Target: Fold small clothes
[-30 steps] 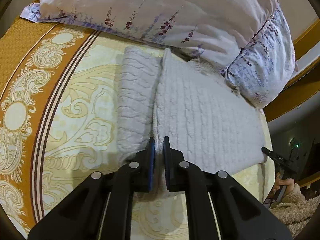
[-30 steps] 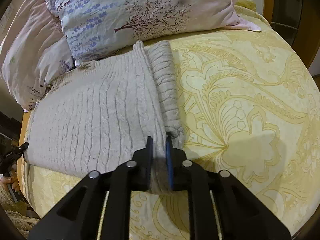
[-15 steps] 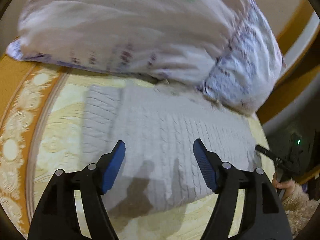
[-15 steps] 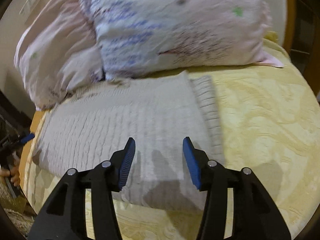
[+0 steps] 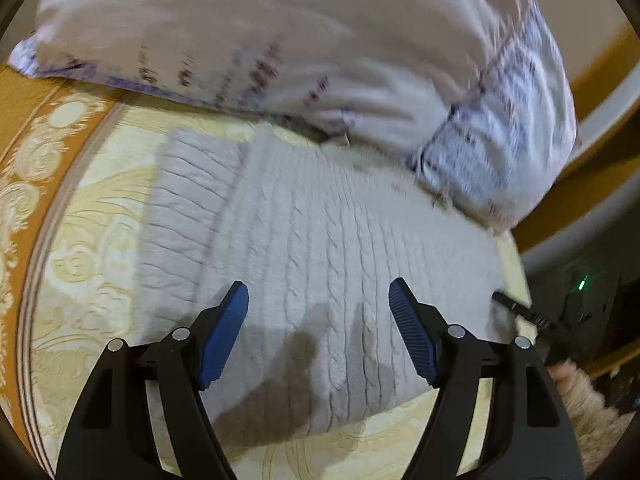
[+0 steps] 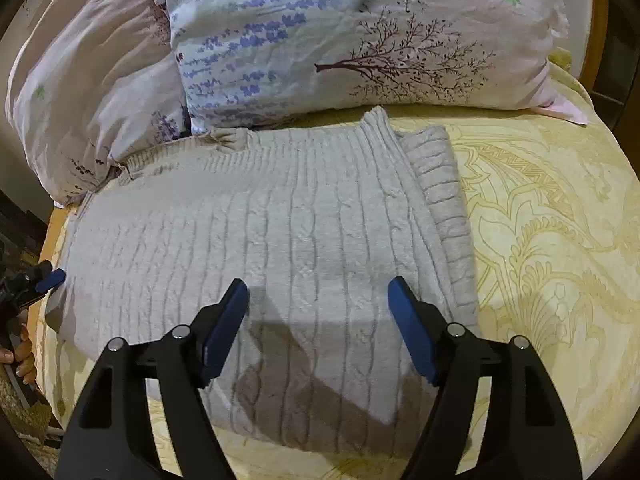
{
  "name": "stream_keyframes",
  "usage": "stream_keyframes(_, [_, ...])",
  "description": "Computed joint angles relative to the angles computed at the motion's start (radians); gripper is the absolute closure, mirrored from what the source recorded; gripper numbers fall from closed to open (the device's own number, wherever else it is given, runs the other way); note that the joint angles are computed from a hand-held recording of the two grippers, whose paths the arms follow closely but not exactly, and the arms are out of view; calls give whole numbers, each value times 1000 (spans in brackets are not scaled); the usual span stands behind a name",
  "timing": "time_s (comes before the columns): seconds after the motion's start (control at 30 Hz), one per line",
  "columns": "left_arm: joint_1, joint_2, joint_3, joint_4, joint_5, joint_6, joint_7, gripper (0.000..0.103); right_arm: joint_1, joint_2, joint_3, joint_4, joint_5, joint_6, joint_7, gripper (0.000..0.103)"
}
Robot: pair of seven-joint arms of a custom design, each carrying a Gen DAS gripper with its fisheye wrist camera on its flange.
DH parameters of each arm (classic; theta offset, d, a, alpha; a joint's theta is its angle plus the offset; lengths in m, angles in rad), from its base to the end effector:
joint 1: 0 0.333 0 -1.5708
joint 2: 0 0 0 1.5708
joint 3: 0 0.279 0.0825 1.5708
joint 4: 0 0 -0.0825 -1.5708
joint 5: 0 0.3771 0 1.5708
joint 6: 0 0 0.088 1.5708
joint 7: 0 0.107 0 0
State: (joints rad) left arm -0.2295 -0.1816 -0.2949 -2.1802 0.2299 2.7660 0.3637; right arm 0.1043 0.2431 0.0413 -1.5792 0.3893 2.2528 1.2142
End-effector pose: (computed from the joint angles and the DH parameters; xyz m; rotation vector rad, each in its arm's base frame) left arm 0.4648 -0.2885 0.5190 -2.3775 1.4337 -1.1194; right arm 0.6500 0.1033 0.5117 -2.0996 1.5200 -0.1382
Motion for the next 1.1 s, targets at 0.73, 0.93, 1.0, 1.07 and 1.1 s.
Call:
stream_keyframes(0.73, [-33, -33, 124, -103, -436, 62, 264, 30, 21, -14, 13, 14, 32, -59, -28, 29])
stream_keyframes(0.93, [-54, 8, 134, -79, -598, 112, 389, 30, 21, -12, 12, 17, 36, -67, -31, 26])
stream_keyframes(1.0, [-55, 17, 130, -74, -628, 126, 414, 30, 22, -12, 13, 14, 37, -64, -35, 24])
stream_keyframes(1.07, [-47, 28, 117, -65, -623, 136, 410, 32, 22, -10, 13, 13, 39, -64, -39, 24])
stream_keyframes(1.1, [-56, 38, 121, -56, -654, 140, 433, 37, 22, -9, 14, 13, 39, -63, -41, 23])
